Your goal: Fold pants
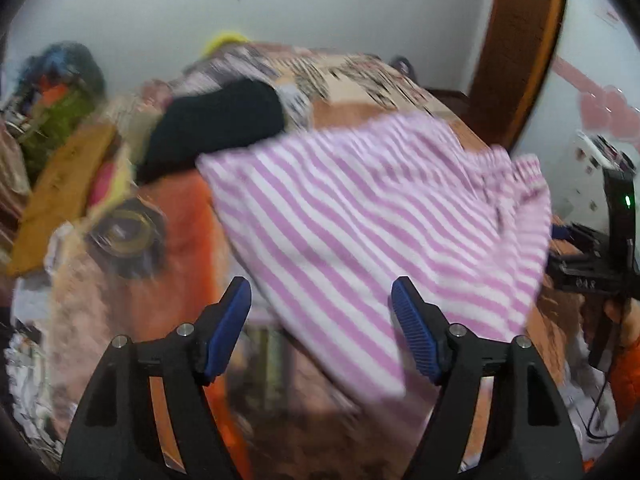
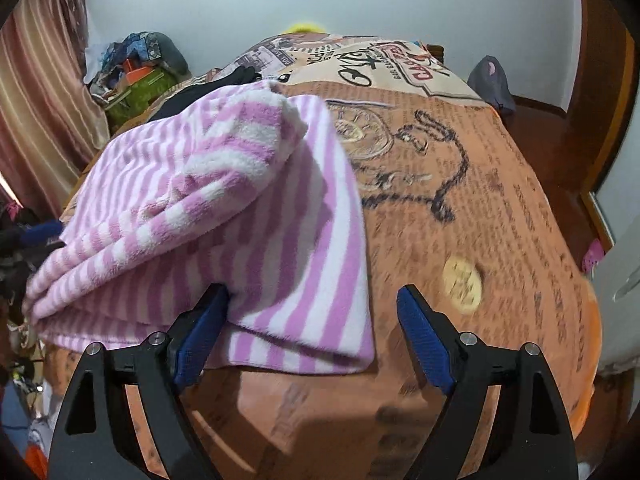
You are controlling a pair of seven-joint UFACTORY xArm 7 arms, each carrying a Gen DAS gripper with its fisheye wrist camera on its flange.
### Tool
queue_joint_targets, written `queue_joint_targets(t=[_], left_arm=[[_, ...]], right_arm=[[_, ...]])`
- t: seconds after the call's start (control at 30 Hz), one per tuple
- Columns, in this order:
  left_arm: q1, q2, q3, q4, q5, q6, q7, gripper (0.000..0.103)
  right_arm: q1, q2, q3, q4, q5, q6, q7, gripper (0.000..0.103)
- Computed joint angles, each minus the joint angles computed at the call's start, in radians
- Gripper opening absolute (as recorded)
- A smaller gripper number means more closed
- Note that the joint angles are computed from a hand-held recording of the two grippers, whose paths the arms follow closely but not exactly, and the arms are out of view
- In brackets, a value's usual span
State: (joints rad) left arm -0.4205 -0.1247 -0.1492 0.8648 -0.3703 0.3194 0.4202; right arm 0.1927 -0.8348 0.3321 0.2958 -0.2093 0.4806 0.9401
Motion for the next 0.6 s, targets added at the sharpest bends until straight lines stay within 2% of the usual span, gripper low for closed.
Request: queue_joint_targets(t=[0.17,0.2,0.27,0.4,0.47,0.53,0.6], left_arm=[[0.071,0.197,-0.002,0.232,0.262,-0.044,-0.157,0.077],[0.074,0.260,0.006,0.312,0.312,-0.019,-0.190,0.077],[0.087,0.381,0.003,0.466,0.334,0.056,-0.183,0.077],[0.049,0.633,0.044,0.775,0.442,0.225,-0.214,0.077],[0.051,0.723,0.042,0.880,0.449,0.305,-0.198,0.077],[0.075,0.782,0.013,0.944,0.405,0.376,-0.163,0.077],[0.101,0.781,-0.014,0.924,0.351,0.366,-0.135,0.077]], right_arm=[[-0.032,0.045,-0.054,0.012,-0.022,-0.034,-0.078,0.083],[-0.043,0.060,-0.065,0.016,-0.024,-0.045,-0.096,0.083],[-0.068,0.088,-0.078,0.027,-0.031,-0.058,-0.127,0.083],[-0.128,0.165,-0.096,0.066,-0.056,-0.085,-0.193,0.083],[-0.157,0.207,-0.099,0.092,-0.072,-0.094,-0.221,0.083],[-0.188,0.263,-0.102,0.128,-0.096,-0.104,-0.253,0.083],[-0.211,0.316,-0.109,0.163,-0.119,-0.113,-0.284,0.083]])
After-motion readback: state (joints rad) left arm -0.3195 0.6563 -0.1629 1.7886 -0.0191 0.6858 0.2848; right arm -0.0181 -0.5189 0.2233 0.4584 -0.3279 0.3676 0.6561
